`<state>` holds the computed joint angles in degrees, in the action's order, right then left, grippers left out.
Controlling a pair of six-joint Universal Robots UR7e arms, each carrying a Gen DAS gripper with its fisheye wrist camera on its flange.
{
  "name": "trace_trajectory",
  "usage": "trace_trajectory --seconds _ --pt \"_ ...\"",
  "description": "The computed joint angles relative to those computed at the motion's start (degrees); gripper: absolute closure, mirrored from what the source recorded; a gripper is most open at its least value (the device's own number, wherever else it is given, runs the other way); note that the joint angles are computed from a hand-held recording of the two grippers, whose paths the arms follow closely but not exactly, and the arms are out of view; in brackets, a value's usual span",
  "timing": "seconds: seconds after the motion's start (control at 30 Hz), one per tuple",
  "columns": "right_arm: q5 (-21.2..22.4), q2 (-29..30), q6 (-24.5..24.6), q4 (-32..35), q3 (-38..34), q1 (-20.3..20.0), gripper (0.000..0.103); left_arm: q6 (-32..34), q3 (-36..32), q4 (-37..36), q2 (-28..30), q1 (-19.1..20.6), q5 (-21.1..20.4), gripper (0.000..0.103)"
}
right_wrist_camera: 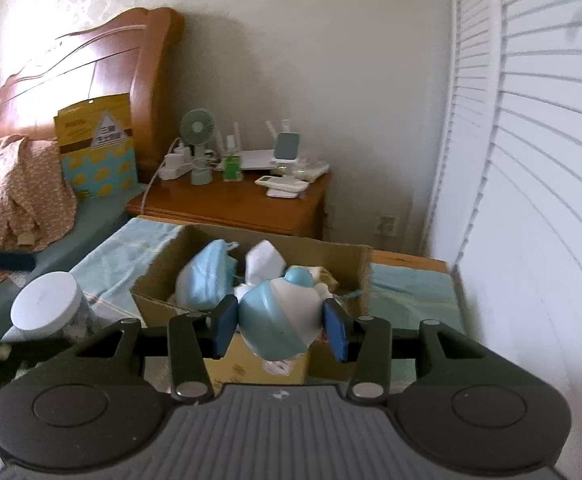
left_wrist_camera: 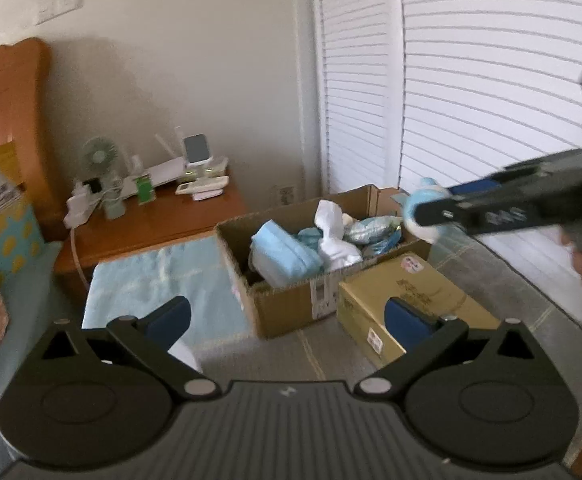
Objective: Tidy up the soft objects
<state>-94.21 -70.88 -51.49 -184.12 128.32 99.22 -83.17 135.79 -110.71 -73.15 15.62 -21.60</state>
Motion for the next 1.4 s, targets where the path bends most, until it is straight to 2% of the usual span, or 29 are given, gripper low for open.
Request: trace_trajectory --seconds 0.13,0.27,0.4,0.43,0.47,0.6,0.77,0.9,1.07,1.17,1.27,1.4 --pt "-0.91 2.70 0.06 2.69 -2.51 2.35 0.052 -10.06 -0.13 7.90 0.15 -2.44 -0.48 0.001" --pt "-2.46 5.94 -0.66 3.55 -4.92 4.63 0.051 -17.44 0.36 13.12 -0.85 -3.85 -0.64 0.001" --pt "-3.70 9.43 -0.02 4.09 -7.62 6.23 0.051 -25.69 -0.57 21.86 -1.04 -4.93 -1.30 0.001" --pt "-3.99 10.25 0.27 4.39 -8.28 6.50 0.050 -26.70 -0.65 23.04 -1.14 -5.11 -1.49 0.001" --pt "-4.31 10.89 0.68 4.29 -8.67 6.72 0.045 -27.78 -0.77 24.16 -1.22 -5.26 -1.73 0.001" --pt "-4.16 11.00 1.53 3.16 -8.13 6.77 0.013 -29.89 -0.13 25.20 -1.97 -5.81 -1.67 0.001" --pt "-3.62 7.42 2.66 2.22 -5.01 6.19 0.000 -28.87 0.39 23.72 -2.38 -5.22 -2.07 0.001" --pt "-7.17 4.73 2.70 -0.01 -1.57 6.73 0.000 -27.21 1.07 20.02 -2.65 -4.63 -2.45 0.001" --pt "-19.39 3.95 6.41 -5.11 2.15 8.68 0.000 -26.48 1.06 14.80 -3.04 -3.48 -3.84 0.001" --pt "-25.60 3.27 10.91 -5.04 3.29 9.48 0.000 -28.36 -1.78 17.79 -1.51 -2.32 -4.75 0.001" --pt "-27.97 1.37 13.71 -4.41 4.68 9.69 0.000 -27.63 -4.72 19.91 -0.05 -1.43 -5.11 0.001" --pt "-28.19 -0.91 15.11 -4.85 6.05 10.34 0.000 -25.95 -8.02 21.46 1.80 -0.76 -5.14 0.001"
